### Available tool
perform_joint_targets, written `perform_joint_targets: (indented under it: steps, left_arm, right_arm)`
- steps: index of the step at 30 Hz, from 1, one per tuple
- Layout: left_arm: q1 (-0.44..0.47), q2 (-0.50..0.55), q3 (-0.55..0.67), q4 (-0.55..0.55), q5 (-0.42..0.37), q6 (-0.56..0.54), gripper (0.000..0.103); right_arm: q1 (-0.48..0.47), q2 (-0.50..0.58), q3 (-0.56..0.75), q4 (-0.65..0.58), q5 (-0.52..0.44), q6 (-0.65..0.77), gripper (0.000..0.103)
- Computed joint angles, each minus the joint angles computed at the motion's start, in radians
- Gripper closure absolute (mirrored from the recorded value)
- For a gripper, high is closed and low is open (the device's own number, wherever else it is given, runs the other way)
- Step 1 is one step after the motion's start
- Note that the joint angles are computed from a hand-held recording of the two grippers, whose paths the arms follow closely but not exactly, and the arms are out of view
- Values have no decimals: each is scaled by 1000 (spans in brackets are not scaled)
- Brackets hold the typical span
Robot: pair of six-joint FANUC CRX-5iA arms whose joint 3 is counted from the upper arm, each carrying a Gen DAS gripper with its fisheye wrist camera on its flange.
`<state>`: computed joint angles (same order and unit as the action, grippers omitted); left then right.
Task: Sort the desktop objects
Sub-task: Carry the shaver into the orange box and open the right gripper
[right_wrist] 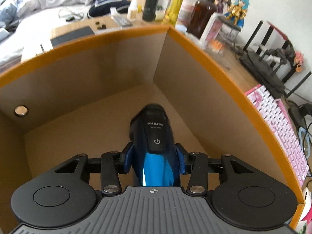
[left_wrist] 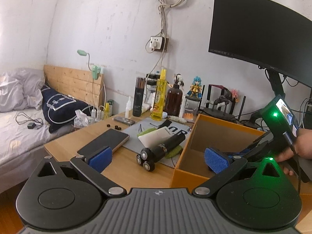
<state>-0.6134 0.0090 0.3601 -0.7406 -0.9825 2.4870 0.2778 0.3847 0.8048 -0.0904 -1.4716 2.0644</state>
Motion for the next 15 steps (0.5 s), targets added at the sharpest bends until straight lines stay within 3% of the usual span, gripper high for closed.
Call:
perform_joint_targets:
  steps: [12,15]
  left_arm:
    - [6,-7,-12,13,5,-7,0]
    - [4,-5,-11,12,7,-8,0]
  right_arm:
    - [9,-15,-48,30,5,-15,55]
    - [11,-29,-54,33,21,-27,49]
